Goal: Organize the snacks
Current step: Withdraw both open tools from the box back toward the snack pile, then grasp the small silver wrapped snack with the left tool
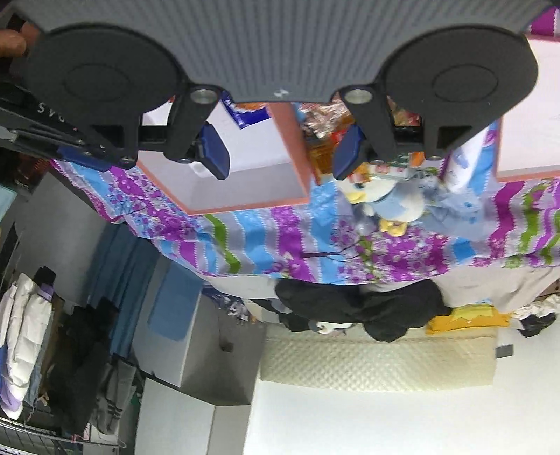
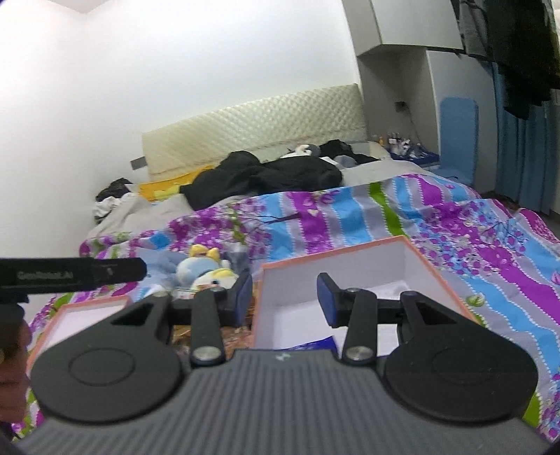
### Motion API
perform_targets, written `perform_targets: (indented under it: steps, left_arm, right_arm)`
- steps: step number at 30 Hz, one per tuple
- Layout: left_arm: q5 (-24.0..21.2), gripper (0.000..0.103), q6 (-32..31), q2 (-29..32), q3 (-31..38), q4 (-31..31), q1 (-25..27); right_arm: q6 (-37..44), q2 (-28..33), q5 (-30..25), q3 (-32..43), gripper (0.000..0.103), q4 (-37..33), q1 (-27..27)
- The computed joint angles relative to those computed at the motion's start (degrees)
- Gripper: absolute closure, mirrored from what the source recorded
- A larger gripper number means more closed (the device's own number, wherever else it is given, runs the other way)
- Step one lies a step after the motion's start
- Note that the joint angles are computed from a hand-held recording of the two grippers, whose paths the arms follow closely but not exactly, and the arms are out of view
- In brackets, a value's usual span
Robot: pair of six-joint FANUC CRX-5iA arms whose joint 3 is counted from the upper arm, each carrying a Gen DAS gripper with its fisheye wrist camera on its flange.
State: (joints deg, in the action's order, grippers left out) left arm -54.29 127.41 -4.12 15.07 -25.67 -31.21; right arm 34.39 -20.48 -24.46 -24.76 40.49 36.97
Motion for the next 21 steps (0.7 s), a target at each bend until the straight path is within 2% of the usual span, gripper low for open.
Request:
perform_targets:
  steps: [4,9,12,15,18,21]
  left_arm:
    - [-0.48,0.033,1.73,-3.49,-3.97,-0.85,0.36]
    - [-0.86,0.033,3.24,-7.27,-8.94,-0.75,1.50]
    - [0.35,0.033,3.68,-10.36,-13.03,0.42,2.76]
    - [0.96,0.033,4.57,-13.04,-16.51,0.26,2.86]
    - [-1.00,0.033,6.79,-14.86,-18.43,-1.73,1.91]
    - [-2.54,0.033,8.30,-16.95,-20.67,-2.47,1.36]
  right_arm:
    - [-4.63,-1.51,1.68,-2.95,0.060,4.19,2.07]
    - [-10.35,-2.90,1.17,-6.24,0.060,9.07,4.99]
    - [-12.66,-3.74,1.43,-8.10,0.060,10.64,6.57]
    - [-19.08,-4.19,0.55,-10.51,0.059,16.19,8.19]
    - [-21.09,-4.64,0.31,-11.98,0.060,16.65,10.04]
    - [-24.95,-5.47,-0.85,-14.40,0.060,20.88,11.50]
